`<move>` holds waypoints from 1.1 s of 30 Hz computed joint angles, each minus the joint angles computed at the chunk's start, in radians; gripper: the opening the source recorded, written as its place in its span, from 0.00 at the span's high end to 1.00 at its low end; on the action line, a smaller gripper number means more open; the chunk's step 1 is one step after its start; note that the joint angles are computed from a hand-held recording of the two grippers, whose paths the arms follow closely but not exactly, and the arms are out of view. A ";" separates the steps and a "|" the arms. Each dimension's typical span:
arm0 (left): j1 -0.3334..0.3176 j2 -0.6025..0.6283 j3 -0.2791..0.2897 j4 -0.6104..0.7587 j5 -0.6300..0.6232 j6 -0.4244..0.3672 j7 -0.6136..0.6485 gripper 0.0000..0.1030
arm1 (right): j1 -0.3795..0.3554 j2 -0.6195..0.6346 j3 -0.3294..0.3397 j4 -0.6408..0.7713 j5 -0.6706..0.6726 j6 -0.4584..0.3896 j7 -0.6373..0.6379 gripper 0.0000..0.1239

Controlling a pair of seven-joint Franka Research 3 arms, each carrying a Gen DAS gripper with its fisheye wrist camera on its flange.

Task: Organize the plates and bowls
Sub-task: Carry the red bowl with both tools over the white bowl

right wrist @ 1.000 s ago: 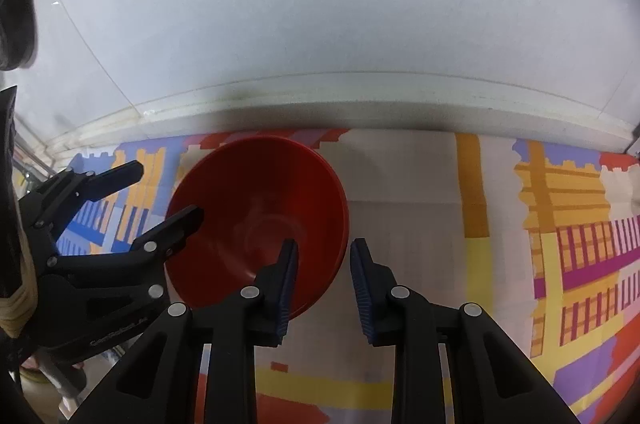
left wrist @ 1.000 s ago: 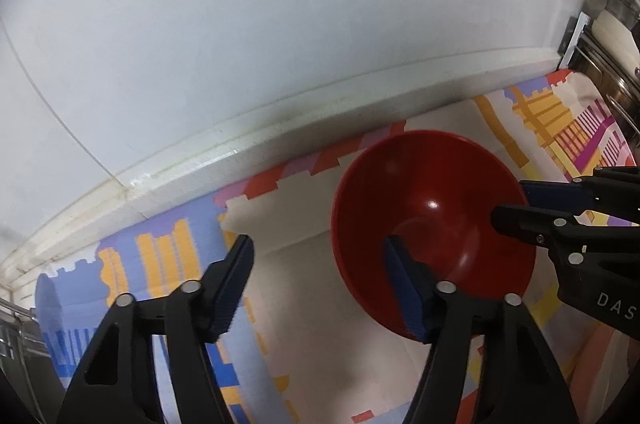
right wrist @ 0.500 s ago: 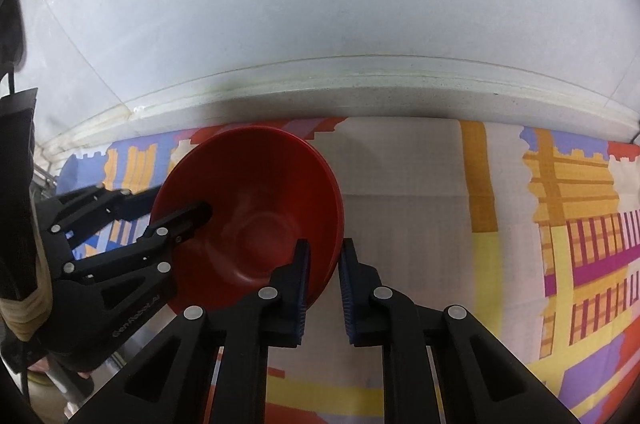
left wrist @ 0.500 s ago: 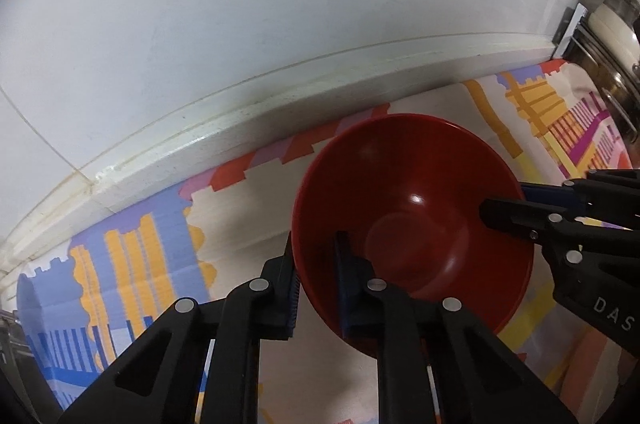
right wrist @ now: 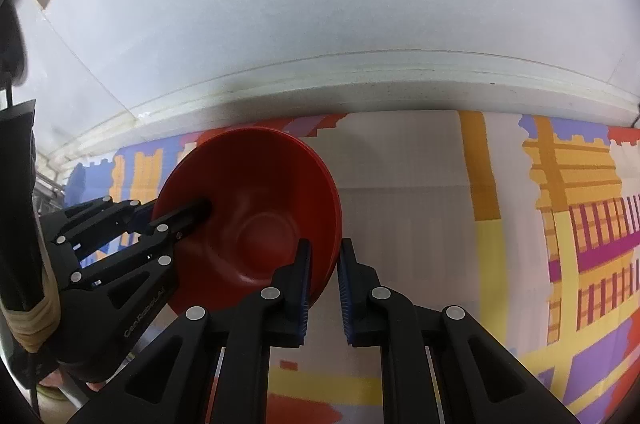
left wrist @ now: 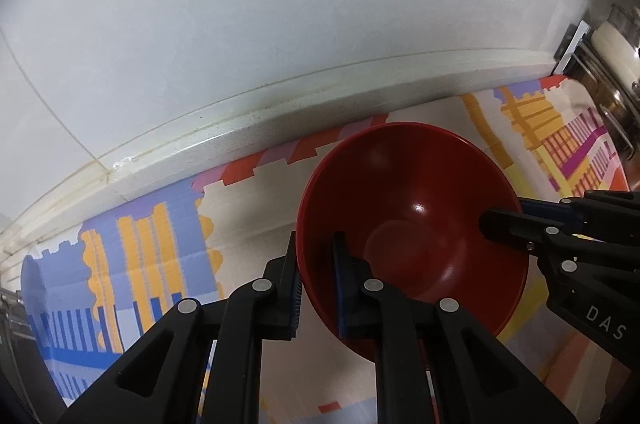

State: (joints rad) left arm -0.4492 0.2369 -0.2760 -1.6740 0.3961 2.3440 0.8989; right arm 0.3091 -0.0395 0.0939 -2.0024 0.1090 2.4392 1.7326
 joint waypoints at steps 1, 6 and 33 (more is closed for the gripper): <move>0.000 -0.013 -0.001 -0.010 -0.002 0.004 -0.006 0.86 | 0.000 -0.008 0.000 -0.003 -0.001 -0.003 0.004 0.89; 0.002 -0.083 -0.011 -0.066 -0.015 0.033 -0.051 0.86 | 0.000 -0.062 0.009 -0.032 -0.025 0.008 0.023 0.89; -0.056 -0.309 -0.107 -0.198 0.008 0.128 -0.151 0.85 | -0.092 -0.613 0.114 -0.386 -0.109 0.016 0.173 0.89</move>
